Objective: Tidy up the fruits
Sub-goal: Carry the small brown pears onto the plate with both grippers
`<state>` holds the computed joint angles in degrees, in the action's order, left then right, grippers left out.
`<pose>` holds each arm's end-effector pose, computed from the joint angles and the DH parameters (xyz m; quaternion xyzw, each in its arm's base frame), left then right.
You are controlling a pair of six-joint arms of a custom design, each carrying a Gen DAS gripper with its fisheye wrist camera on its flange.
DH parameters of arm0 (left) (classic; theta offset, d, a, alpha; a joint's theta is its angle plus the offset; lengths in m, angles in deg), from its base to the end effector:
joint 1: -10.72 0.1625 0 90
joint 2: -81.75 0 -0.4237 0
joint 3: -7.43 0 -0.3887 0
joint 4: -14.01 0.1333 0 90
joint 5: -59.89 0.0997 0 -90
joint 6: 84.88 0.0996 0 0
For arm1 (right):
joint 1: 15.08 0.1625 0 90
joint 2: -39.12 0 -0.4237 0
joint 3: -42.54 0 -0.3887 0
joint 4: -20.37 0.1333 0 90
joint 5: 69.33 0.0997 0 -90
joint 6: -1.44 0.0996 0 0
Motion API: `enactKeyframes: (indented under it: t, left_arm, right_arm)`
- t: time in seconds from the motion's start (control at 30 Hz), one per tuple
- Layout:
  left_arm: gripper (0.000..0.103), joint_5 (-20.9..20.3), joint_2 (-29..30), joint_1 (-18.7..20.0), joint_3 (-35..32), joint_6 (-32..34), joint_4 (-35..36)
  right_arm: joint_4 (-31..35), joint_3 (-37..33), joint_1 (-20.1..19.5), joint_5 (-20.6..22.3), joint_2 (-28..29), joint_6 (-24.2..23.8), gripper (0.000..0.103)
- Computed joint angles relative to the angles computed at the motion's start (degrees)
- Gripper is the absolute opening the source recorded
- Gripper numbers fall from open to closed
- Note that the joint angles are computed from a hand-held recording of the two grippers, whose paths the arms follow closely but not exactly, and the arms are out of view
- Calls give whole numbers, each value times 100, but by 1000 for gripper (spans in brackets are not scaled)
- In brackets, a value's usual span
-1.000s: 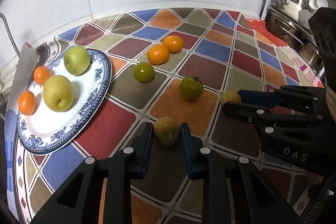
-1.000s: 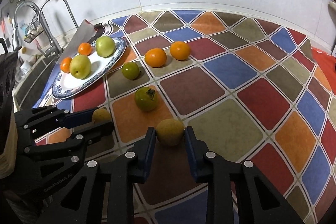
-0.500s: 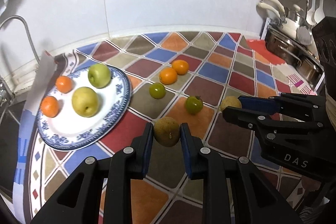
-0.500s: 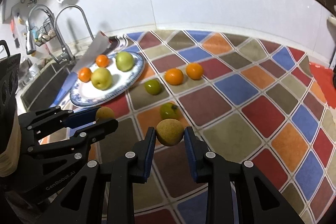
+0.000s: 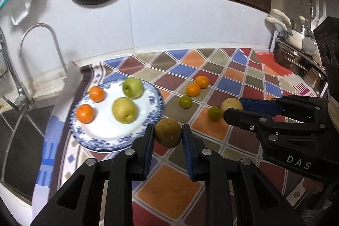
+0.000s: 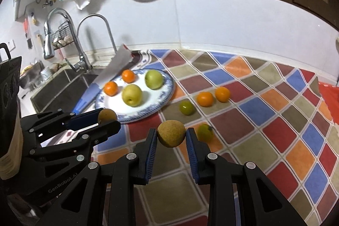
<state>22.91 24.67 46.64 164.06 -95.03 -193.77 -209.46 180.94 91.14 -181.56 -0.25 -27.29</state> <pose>-0.1012 -0.3362 0.1091 0.2649 0.8459 -0.3544 0.2979 0.2042 -0.3595 0.0427 0.2895 -0.8755 0.3203 0.2169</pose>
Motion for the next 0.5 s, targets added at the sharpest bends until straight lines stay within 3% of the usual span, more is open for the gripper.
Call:
enactKeyframes:
  t: [0.27,0.5]
  left_arm:
    - [26,148,-583,135,182,283,97]
    - [26,88,-966,502,88,888,71]
  right_arm:
    - [105,-332,351,-8,284,112,29]
    - [306,-750,575,-45,501,138,29]
